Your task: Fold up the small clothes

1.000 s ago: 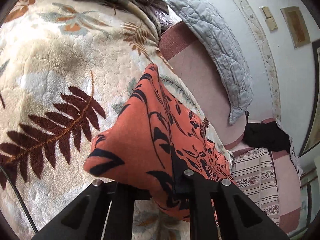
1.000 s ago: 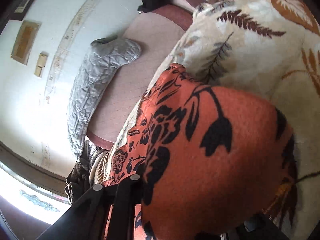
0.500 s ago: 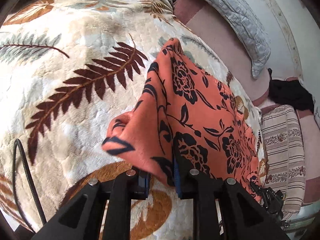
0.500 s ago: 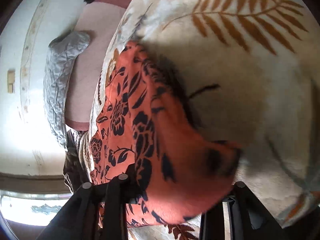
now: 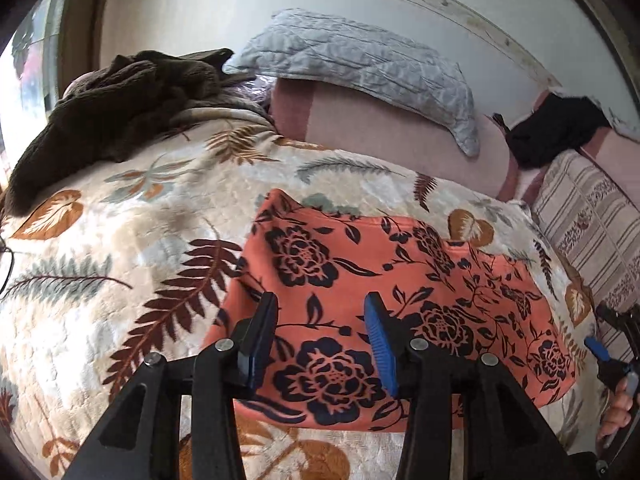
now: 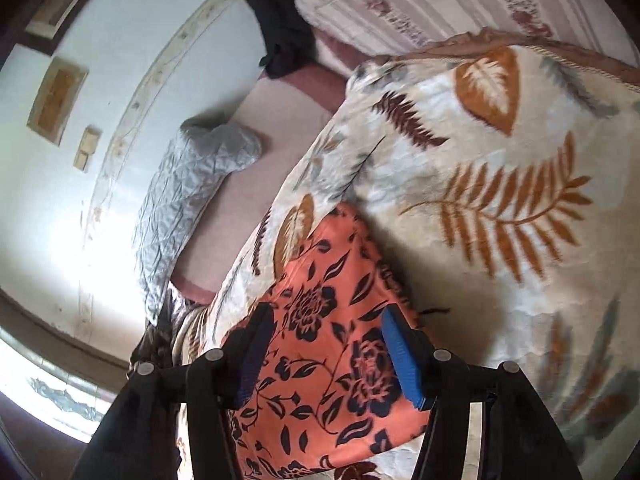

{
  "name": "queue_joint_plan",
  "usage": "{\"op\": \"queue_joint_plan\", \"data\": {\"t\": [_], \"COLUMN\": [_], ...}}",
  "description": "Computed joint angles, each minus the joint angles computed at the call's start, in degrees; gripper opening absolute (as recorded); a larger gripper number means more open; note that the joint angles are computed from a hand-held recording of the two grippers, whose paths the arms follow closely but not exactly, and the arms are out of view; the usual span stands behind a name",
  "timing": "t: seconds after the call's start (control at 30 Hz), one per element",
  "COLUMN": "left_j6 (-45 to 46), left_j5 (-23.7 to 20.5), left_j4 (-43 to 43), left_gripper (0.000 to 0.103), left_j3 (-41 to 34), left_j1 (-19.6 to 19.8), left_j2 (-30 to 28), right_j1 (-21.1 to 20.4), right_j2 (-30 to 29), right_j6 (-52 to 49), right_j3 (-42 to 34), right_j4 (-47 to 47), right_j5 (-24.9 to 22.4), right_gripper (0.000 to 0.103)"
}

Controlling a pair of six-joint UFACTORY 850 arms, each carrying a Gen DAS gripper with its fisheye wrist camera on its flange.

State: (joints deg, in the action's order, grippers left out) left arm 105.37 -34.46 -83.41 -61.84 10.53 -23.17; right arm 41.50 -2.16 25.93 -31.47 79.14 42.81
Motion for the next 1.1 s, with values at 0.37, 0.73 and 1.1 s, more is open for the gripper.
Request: {"op": "queue_joint_plan", "data": {"t": [0.37, 0.73, 1.1], "left_j6": [-7.6, 0.4, 0.1], "left_j5": [12.4, 10.2, 16.5], "left_j4": [8.9, 1.3, 4.5], "left_gripper": [0.046, 0.046, 0.064], "left_j3": [-2.2, -0.5, 0.1], "left_j1": [-6.7, -5.9, -9.4], "left_j2": [-5.0, -3.4, -4.5], "right_j1": [-11.8, -13.1, -12.6], "right_j2": [-16.0, -19.3, -28.6], "right_j6": [31.2, 33.0, 44.8], "right_j3": [-10.1, -14.7, -25.9], "right_j4": [-46.0, -57.1, -77.4], "right_j5": [-7.8, -10.3, -18.7], "right_gripper": [0.054, 0.039, 0.036]}}
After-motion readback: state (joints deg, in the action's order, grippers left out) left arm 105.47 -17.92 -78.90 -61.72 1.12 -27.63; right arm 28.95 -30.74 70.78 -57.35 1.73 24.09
